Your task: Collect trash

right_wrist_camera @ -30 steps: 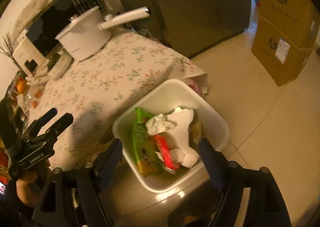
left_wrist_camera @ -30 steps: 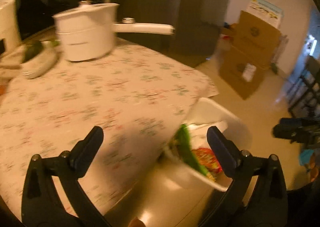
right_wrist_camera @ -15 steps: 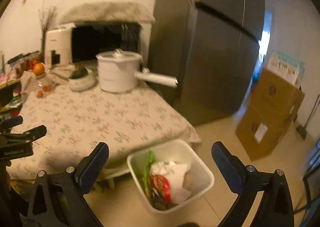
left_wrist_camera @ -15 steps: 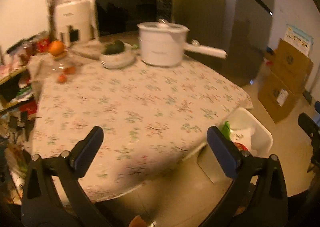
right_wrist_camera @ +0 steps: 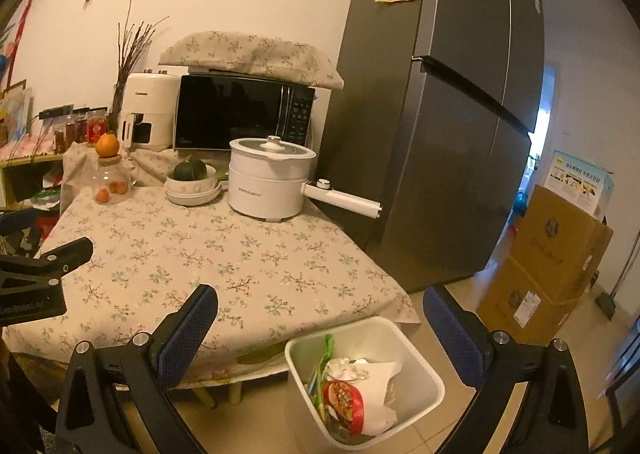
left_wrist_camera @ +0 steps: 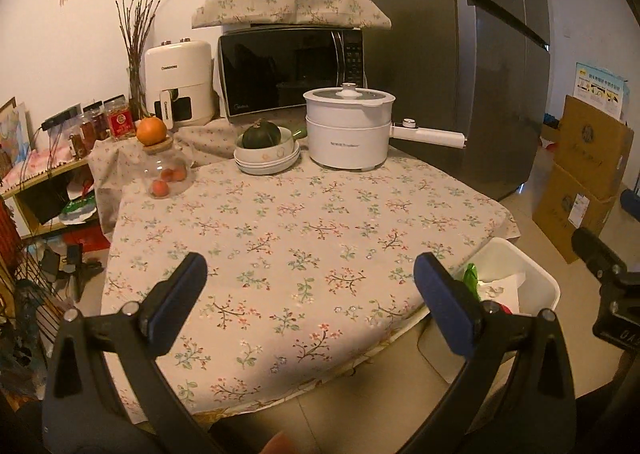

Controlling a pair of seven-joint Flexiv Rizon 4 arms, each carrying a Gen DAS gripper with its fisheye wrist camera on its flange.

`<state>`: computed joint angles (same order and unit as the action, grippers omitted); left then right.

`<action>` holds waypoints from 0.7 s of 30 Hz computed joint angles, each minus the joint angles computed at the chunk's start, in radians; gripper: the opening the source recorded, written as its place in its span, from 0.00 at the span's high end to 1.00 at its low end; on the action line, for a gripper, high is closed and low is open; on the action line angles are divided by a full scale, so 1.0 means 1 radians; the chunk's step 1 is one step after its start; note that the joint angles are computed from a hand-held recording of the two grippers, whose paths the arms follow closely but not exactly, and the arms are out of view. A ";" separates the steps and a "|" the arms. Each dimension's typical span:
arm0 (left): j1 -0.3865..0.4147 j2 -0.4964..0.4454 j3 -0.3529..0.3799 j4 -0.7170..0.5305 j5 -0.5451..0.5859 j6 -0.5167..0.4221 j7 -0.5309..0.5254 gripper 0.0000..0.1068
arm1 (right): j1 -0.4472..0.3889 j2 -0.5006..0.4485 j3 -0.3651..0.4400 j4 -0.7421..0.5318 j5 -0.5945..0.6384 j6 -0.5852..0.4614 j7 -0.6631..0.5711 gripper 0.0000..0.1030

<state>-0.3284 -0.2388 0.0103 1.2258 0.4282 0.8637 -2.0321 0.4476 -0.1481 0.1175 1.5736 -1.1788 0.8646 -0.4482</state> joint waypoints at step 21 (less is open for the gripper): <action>-0.003 -0.003 -0.009 0.004 -0.018 -0.012 0.014 0.04 | -0.005 0.008 0.005 0.011 0.010 -0.007 0.017 0.00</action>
<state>-0.3313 -0.2414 0.0014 1.2301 0.4104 0.8519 -2.0179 0.4424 -0.1399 0.1225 1.5851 -1.1691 0.8577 -0.4311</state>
